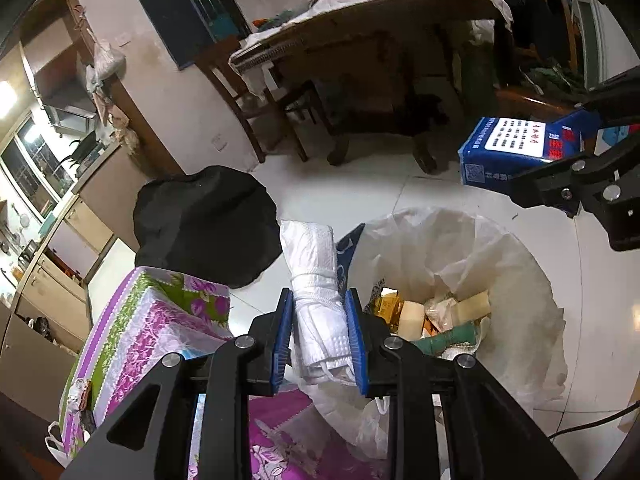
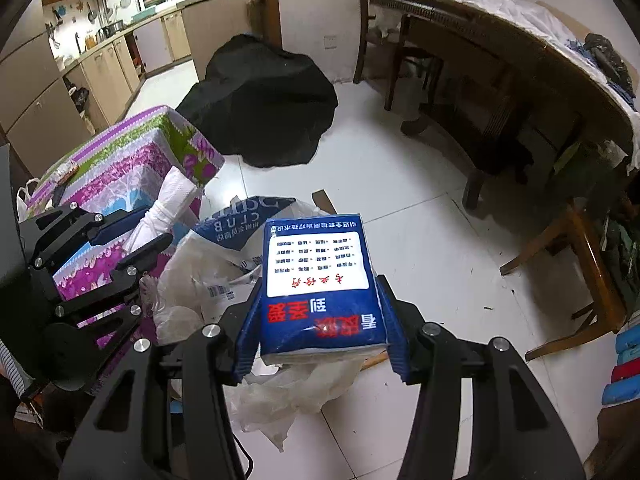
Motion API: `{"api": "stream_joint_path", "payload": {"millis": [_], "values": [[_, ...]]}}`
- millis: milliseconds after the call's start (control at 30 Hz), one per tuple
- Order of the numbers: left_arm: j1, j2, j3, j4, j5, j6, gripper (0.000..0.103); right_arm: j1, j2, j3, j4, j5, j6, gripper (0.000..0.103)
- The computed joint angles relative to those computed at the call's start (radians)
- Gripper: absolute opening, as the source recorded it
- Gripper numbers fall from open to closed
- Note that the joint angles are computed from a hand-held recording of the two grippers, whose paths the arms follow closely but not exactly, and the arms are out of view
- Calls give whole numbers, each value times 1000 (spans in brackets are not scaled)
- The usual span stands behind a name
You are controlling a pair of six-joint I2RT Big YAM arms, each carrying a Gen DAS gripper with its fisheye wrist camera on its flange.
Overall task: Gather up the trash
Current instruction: 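Carry the white cloth and blue-and-white box over the trash bag, then open both grippers to drop the cloth and box into the bag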
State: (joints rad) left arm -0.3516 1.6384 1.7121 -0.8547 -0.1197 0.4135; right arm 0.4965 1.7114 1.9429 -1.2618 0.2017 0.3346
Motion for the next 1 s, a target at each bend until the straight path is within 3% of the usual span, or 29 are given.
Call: {"api": "stream_joint_path", "payload": {"millis": [100,500,567,600,633,667,1000], "values": [[2,24,19,-20,19,-3,27,-2,19,21,-15,-14,-10,50],[77,127,173,-175,213,-8,28,-6,90,102,-60,-58,-66,51],[82,138,193,-197,251,15,32,-4,102,119,-65,-51,-71,52],[83,146,203,-210,265,29,43,-5,111,132,-73,-50,-73,58],[84,150,200,-201,253,34,55,-6,119,143,-80,-51,-76,61],[85,147,192,-188,250,35,57,-5,121,144,-79,-42,-78,61],[113,134,165,-163,271,32,58,1,178,212,-166,-39,-88,61]]}}
